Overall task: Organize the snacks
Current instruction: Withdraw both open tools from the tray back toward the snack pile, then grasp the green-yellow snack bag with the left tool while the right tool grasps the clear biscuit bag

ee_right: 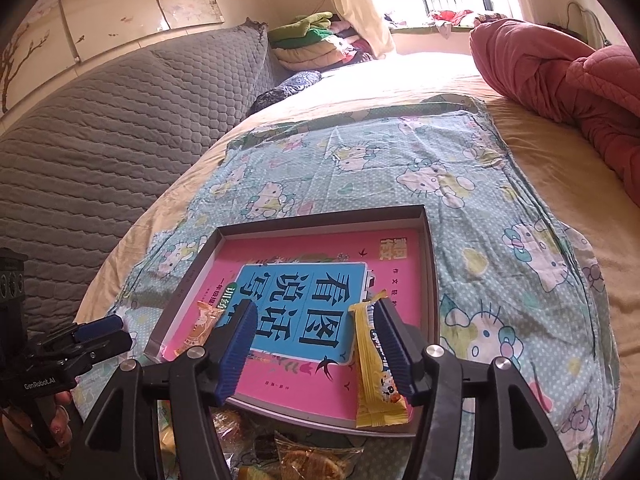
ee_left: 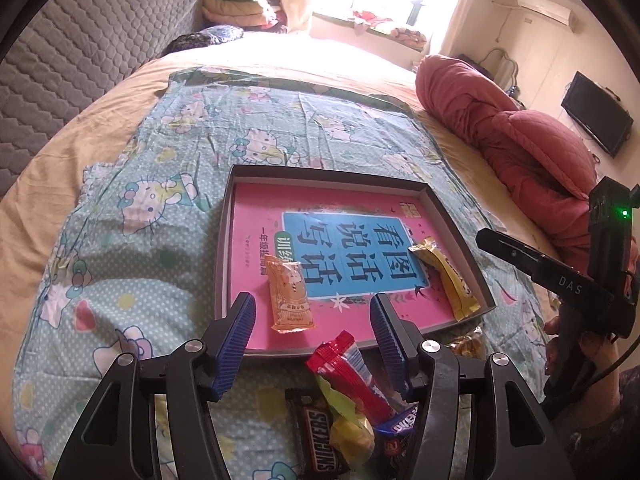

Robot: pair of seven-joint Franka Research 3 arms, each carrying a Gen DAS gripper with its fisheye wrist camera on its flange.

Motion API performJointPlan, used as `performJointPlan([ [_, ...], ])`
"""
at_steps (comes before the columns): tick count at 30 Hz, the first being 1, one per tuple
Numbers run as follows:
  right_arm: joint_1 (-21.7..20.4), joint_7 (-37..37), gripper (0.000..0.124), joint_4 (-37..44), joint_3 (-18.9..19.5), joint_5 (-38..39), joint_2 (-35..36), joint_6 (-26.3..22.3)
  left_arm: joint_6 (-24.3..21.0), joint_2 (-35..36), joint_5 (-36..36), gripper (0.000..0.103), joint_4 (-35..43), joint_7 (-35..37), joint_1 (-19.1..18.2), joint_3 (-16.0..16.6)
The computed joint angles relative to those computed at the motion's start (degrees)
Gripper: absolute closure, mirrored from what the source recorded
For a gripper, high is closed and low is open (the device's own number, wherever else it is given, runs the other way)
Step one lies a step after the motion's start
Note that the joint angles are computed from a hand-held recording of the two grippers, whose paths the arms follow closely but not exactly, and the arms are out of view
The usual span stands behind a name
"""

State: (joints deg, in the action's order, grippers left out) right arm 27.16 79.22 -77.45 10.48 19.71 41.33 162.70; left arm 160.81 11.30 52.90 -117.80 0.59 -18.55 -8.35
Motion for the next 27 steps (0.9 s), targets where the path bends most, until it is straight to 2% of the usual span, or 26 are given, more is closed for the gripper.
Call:
performJointPlan([
  [7,-0.47,-1.01,0.064,-2.57,0.63,0.60,-1.84,1.56,-0.77,-0.90,-1.23,0.042,-0.86,0.94,-0.26,-0.81],
  [11,-0.76,-1.45,0.058,-3.28,0.99,1.10,-2.41,2.05,-0.65,-1.41,-2.20,0.042,-1.58,1.34,-0.29,-1.24],
  [16,-1.22,-2.41,0.057,-5.15,1.52,1.90,-3.80,3.12,-0.57,-1.78,-3.72,0.042,-2.28,2.48,-0.45,-1.80],
  [27,-1.24,-1.66,0.055,-9.00,1.15,2.87,-6.28,4.86,0.35,-2.33,-8.41,0.042,-3.87,5.86,-0.77,-2.97],
])
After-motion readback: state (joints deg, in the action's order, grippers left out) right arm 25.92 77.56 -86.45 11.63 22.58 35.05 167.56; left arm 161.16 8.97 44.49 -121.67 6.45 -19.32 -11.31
